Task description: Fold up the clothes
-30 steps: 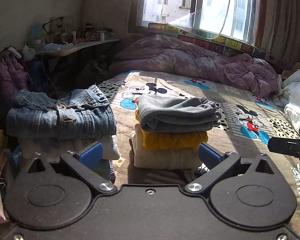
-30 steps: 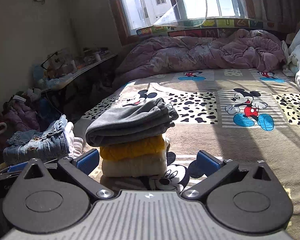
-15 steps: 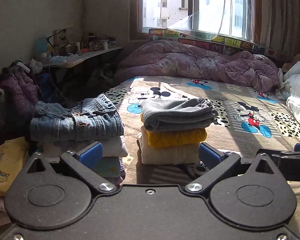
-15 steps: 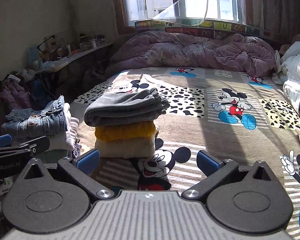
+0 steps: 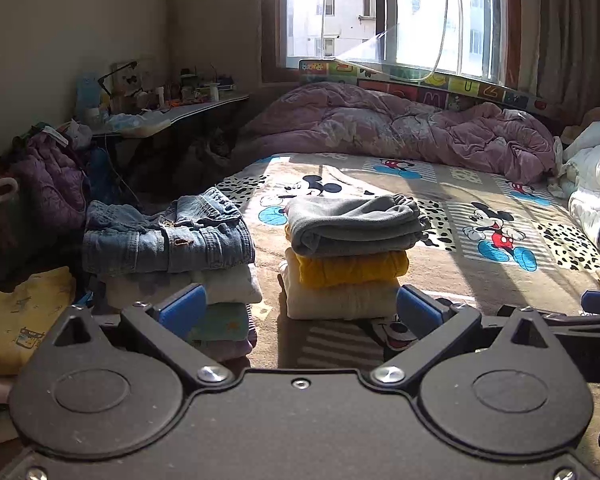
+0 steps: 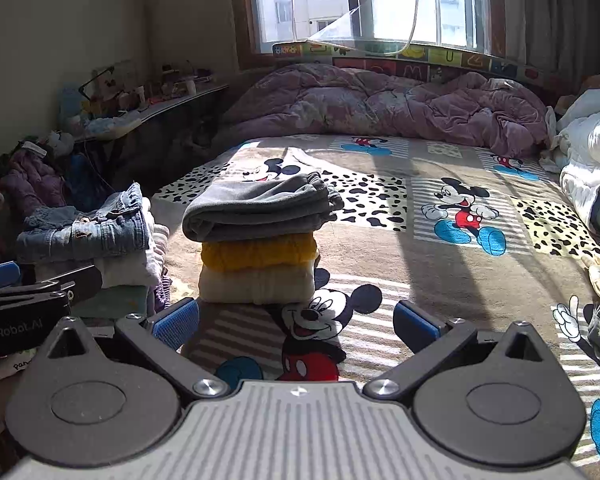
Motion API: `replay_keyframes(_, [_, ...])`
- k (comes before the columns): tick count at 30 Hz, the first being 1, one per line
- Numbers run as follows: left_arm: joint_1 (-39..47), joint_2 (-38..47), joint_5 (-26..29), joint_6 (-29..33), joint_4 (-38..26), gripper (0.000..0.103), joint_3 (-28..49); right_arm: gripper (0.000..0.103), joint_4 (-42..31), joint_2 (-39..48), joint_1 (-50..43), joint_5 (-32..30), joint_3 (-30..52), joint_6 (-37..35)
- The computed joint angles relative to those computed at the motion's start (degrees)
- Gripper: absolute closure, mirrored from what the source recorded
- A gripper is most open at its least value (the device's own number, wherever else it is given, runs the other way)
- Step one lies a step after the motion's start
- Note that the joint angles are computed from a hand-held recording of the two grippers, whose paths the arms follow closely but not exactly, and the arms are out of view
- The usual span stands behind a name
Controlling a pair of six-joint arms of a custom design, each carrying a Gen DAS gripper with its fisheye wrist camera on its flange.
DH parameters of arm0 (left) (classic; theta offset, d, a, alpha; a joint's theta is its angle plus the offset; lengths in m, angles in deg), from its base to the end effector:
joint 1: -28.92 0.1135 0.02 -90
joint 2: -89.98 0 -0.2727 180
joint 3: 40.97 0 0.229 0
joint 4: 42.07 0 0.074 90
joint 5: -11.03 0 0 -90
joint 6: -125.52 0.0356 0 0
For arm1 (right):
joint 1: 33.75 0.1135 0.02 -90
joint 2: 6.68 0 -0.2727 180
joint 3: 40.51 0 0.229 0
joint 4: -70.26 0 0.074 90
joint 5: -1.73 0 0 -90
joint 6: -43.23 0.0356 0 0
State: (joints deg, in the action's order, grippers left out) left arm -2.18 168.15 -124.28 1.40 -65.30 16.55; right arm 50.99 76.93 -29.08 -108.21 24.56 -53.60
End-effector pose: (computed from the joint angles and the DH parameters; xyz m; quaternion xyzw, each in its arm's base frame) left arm 0.2269 -0.1073 0.2310 -0.1732 0.8448 0.1037 0.4955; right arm 0.2897 0.0358 0.2458 -0.1644 0.8724 0.1473 0.4361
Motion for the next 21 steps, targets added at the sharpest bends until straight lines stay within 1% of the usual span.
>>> replay_keyframes(10, [-2.0,-3.3,-0.7,-2.9,-3.6,0.0,-0.8,0.001,-2.1,-5.5,0.1,0.8,-2.7,0.3])
replay_keyframes(16, [-1.4,-4.8,0.4,-3.8,-3.3,0.0,-2.9,0.001,-2.9,-7.9,0.9,1.5,-4.0,0.4])
replay_keyframes(20, [-1.5,-6.0,-1.5,-4.4,-2.6,0.0,-4.9,0.001,-3.0,-8.8,1.9,2.5,-4.6,1.3])
replay_keyframes(21, [-1.8,-6.9,-2.3,-4.0,-1.5,0.0,-5.8,0.001,-2.9,-9.1,2.1,2.7,-5.0,1.6])
